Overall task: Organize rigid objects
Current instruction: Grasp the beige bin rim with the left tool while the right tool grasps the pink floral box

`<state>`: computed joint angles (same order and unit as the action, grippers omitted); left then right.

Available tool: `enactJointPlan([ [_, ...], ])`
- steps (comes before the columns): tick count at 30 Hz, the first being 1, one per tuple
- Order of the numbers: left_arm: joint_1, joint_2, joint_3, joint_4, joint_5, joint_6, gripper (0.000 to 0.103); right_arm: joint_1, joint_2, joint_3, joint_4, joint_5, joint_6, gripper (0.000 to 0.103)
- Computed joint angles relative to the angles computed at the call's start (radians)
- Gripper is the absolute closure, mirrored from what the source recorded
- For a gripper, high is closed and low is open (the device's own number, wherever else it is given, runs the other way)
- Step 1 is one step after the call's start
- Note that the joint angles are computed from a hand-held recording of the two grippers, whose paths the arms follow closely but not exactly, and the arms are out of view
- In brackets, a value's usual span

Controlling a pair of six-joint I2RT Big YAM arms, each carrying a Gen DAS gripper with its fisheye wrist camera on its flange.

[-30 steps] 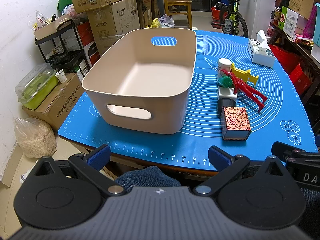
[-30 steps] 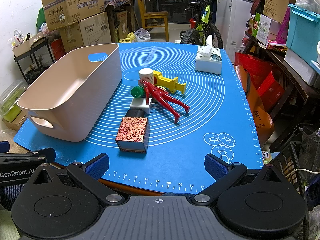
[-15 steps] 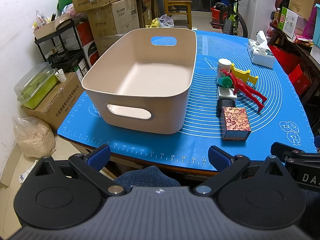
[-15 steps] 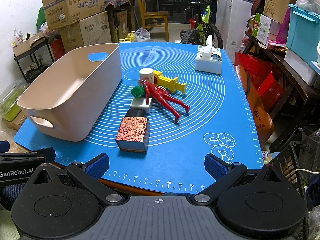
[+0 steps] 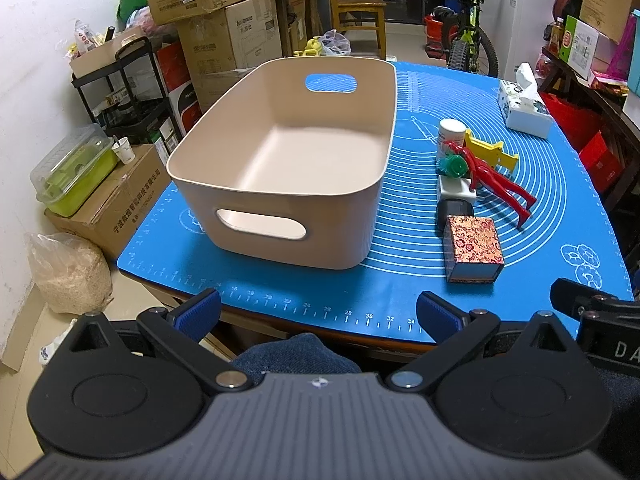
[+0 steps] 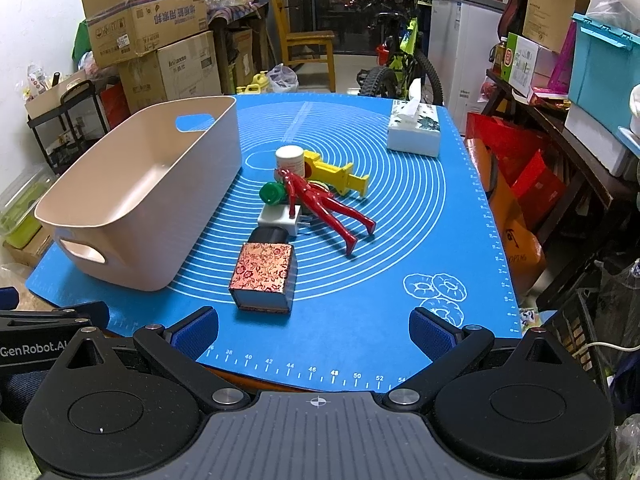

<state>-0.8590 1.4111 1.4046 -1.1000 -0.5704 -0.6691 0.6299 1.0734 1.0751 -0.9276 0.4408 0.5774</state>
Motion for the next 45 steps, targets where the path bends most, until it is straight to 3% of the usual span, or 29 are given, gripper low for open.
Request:
enactJointPlan([
  [10,0.087,-0.023,0.02,0.009,0.008,-0.03,0.0,-0.034,0.044,0.034,0.039,-0.028,-0.007,0.002],
  [16,0.166,-0.005,0.05,0.041,-0.022,0.042,0.0,-0.056,0.12,0.072,0.079,-0.066,-0.011,0.002],
  [21,0.243,0.031,0.048,0.107,-0.079,0.123,0.0,-0.072,0.204,0.112,0.093,-0.1,0.007,0.002],
  [30,0.344,0.071,0.015,0.176,-0.045,0.192,0.001,-0.09,0.356,0.185,0.078,-0.122,-0.014,0.002],
  [32,0.358,0.075,0.011,0.174,-0.016,0.19,0.012,-0.095,0.374,0.193,0.069,-0.128,-0.011,0.002],
  [33,0.366,0.08,0.017,0.159,0.008,0.183,0.023,-0.098,0.382,0.198,0.064,-0.131,-0.009,0.002],
  [39,0.383,0.074,0.002,0.172,0.076,0.168,0.029,-0.108,0.408,0.204,0.054,-0.158,0.004,0.003],
  [45,0.401,0.087,0.005,0.199,0.122,0.183,0.054,-0.105,0.419,0.208,0.053,-0.157,-0.02,0.006],
])
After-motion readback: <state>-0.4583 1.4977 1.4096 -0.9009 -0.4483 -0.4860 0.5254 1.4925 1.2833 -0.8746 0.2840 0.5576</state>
